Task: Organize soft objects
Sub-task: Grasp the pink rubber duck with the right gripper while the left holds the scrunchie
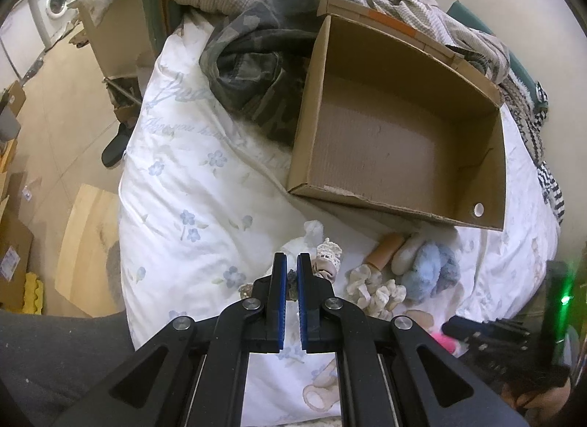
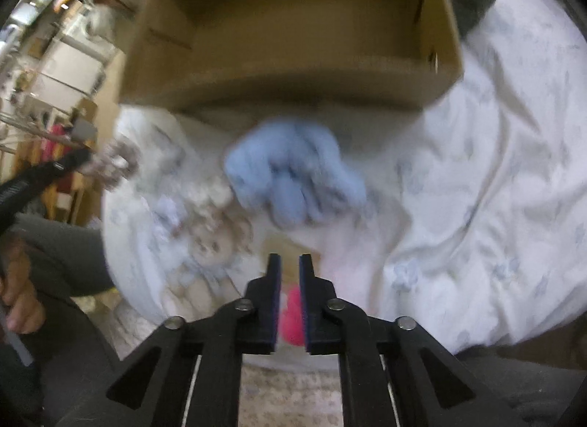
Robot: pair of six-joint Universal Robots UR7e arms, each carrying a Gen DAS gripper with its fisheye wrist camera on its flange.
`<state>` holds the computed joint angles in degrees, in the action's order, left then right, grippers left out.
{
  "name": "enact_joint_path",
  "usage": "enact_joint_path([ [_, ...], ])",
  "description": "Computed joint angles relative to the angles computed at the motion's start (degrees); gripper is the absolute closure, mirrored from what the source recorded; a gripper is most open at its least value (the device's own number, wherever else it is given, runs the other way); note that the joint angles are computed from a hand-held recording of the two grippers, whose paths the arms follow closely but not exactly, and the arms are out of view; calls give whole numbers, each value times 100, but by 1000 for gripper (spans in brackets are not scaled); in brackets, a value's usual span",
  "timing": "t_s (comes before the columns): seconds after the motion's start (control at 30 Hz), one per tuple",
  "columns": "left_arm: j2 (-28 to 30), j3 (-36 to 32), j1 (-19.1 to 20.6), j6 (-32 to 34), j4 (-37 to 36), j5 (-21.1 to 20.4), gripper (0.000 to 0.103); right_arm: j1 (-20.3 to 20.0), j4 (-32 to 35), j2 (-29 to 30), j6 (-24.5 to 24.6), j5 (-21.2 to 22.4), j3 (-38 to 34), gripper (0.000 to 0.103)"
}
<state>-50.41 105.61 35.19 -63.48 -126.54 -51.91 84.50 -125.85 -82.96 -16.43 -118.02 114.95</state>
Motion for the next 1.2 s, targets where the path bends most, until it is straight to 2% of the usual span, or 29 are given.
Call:
enact_joint_path([
  [0.03, -1, 0, -3, -7, 7, 14, 98, 8, 62, 30, 18, -137, 24, 70],
  [0.07, -1, 0, -3, -13, 6, 21, 98, 22, 93, 66, 31, -275, 44, 53],
  [0.1, -7, 6, -5, -24, 1, 29, 98, 40, 84, 90, 56, -403, 59, 44],
  [0.27, -25, 25, 17, -53, -20, 13, 98, 36, 133, -5, 172, -300, -36, 39],
  [0.47, -31, 20, 52, -90, -129, -21, 98, -43, 510, -17, 390, -279, -202, 39],
  [0.57, 14, -49, 28, 20, -66, 86, 98, -1, 310, -102, 204, -193, -123, 39],
  [0.63, 35, -82, 28, 32, 10, 182, 98, -77, 442, -99, 288, -185, -180, 39],
  [0.7, 58, -110, 84, -22, 27, 93, 98, -125, 582, -33, 399, -110, -251, 39],
  [0.77, 91, -140, 136, -37, -32, -12, 98, -99, 396, -24, 167, -157, -178, 39],
  [0.83, 137, -180, 137, -27, -16, -4, 98, -133, 481, -5, 247, -223, -179, 39],
  [1.03, 238, -245, 79, 114, 34, 11, 98, -146, 534, -27, 292, -40, -230, 39],
  [1.13, 239, -241, 71, 125, 15, -11, 98, -117, 1105, 75, 630, -216, -404, 37],
  [1.17, 231, -234, 71, 123, -10, -26, 98, -97, 1533, 153, 865, -312, -524, 33],
  [1.2, 224, -228, 71, 129, -41, -42, 98, -62, 2061, 248, 1113, -478, -674, 32],
])
